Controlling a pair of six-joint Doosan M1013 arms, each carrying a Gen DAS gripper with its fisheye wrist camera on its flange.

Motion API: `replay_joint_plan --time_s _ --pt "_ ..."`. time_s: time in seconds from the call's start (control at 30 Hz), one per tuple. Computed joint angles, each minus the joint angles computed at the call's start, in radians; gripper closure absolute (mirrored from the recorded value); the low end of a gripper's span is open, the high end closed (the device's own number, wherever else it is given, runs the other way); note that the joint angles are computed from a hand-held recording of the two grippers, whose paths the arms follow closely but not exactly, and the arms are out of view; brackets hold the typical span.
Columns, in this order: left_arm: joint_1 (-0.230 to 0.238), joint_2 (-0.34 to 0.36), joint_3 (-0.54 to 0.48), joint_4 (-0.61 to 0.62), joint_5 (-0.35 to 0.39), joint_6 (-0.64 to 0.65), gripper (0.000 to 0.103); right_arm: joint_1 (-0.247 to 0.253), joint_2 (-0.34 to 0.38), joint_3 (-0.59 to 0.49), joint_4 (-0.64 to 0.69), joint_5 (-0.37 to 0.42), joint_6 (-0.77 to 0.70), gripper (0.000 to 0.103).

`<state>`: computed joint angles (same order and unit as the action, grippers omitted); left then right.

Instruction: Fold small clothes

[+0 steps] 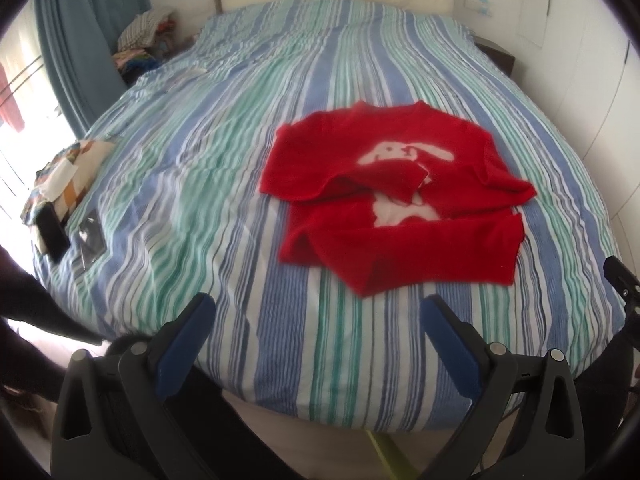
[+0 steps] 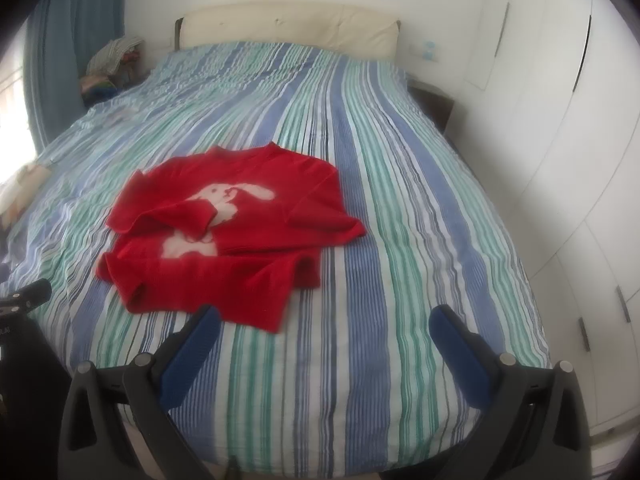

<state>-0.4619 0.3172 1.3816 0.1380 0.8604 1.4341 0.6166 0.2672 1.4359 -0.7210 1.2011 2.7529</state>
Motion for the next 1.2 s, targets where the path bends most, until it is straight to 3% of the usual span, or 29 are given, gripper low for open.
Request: replay_joint_plan --time_s 0.27,0.43,0.53,0.6,0.7,0.77,0.87,0.9,0.93,0.97,1.0,1.03,1.2 --pt "-0.001 0.001 0.007 0.001 -0.022 0.011 0.0 0.001 -0.001 0.002 0.001 -0.014 0.004 0.0" --pt "0.023 0.045 -0.004 -0.129 -0.015 0.118 0.001 -0.005 -0.016 0.036 -0.035 -0.063 0.054 0.0" --pt "0.024 0.114 -0.037 -0.172 0.034 0.163 0.001 -0.035 -0.035 0.112 -0.051 -0.213 0.088 0.0" --pt "0.02 0.162 -0.067 -0.184 0.067 0.175 0.002 -0.081 -0.03 0.155 0.05 -0.327 0.024 0.0" --pt "0.017 0.213 -0.106 -0.207 0.096 0.169 0.005 -0.148 0.002 0.184 0.259 -0.435 -0.142 0.001" --pt "0.015 0.231 -0.125 -0.203 0.1 0.155 0.019 -0.181 0.016 0.204 0.351 -0.525 -0.206 0.007" --pt "0.022 0.245 -0.141 -0.244 0.111 0.149 0.053 -0.214 0.04 0.213 0.451 -0.624 -0.288 0.017" --pt "0.028 0.245 -0.141 -0.278 0.112 0.159 0.076 -0.223 0.047 0.215 0.5 -0.653 -0.329 0.028" --pt "0.036 0.244 -0.14 -0.315 0.118 0.174 0.093 -0.231 0.052 0.22 0.548 -0.688 -0.372 0.044" --pt "0.043 0.238 -0.135 -0.339 0.118 0.183 0.093 -0.238 0.055 0.224 0.615 -0.719 -0.436 0.056" --pt "0.051 0.227 -0.124 -0.358 0.107 0.196 0.093 -0.245 0.058 0.224 0.679 -0.727 -0.496 0.091" --pt "0.061 0.215 -0.114 -0.385 0.104 0.215 0.094 -0.245 0.056 0.222 0.709 -0.724 -0.523 0.099" --pt "0.127 0.138 -0.065 -0.57 0.182 0.37 0.094 -0.237 -0.023 0.255 0.807 -0.707 -0.631 0.099"
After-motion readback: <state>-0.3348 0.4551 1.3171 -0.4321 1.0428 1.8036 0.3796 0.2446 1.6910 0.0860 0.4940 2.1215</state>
